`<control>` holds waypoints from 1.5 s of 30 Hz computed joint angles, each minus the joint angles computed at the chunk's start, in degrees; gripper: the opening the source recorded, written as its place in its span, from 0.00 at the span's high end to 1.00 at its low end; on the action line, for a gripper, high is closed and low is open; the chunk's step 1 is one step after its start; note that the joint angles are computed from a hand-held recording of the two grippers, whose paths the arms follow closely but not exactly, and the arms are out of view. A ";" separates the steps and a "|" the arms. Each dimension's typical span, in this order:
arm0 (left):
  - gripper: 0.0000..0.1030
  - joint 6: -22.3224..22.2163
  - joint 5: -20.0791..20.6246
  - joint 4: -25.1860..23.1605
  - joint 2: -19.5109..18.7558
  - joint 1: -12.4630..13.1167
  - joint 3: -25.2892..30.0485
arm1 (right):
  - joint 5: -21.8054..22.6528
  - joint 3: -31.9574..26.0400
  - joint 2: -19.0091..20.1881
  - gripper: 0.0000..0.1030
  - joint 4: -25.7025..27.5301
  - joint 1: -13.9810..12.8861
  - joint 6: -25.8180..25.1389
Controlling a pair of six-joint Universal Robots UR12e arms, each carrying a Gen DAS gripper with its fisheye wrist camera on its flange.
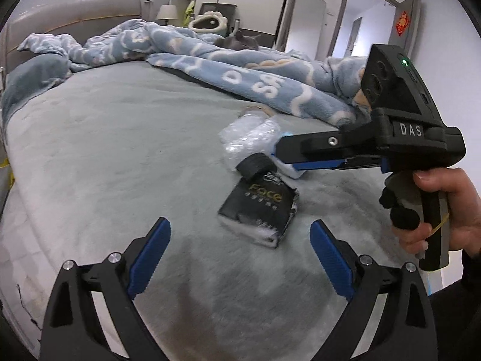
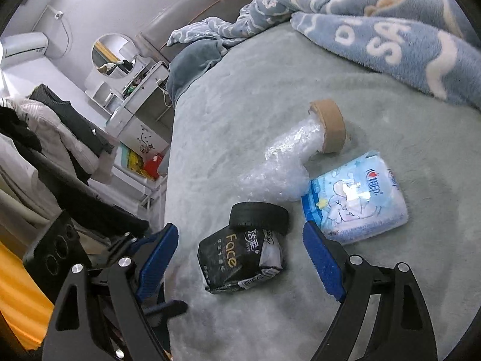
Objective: Collect trash
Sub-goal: 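Move both tools back to the bed toward the black Face packet, then grasp the black Face packet with the left tool while the right tool grasps the black tape roll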
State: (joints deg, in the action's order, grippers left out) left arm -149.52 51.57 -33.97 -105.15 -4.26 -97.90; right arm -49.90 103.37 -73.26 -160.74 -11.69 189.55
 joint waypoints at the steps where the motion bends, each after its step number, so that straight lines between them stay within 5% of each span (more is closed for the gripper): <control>1: 0.07 0.01 -0.01 0.01 -0.25 -0.19 0.18 | 0.37 -0.09 0.08 0.16 0.15 -0.02 -0.02; 13: 0.10 1.32 -2.43 -3.77 -2.66 -1.85 2.84 | 1.96 -1.62 1.44 0.23 2.86 0.01 0.65; 21: 0.40 2.61 1.20 -3.81 -2.64 -2.89 2.89 | 1.36 -1.36 1.33 0.27 3.15 -0.07 0.23; 24: 0.45 2.66 0.17 -4.92 -2.20 -2.30 2.67 | 0.47 -1.35 1.25 0.28 3.15 0.18 -0.03; 33: 0.45 6.82 1.20 -7.79 -0.09 -1.34 1.26 | -6.02 -2.40 1.15 0.34 6.04 2.28 -3.97; 45: 0.46 8.73 1.89 -8.40 1.21 -0.54 -0.10 | -9.20 -4.22 0.72 0.53 12.13 4.24 -8.07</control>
State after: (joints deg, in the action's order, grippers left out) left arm -140.79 53.46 -42.37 -103.94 -4.79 -98.01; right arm -59.09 99.15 -72.54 -148.61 -7.44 181.49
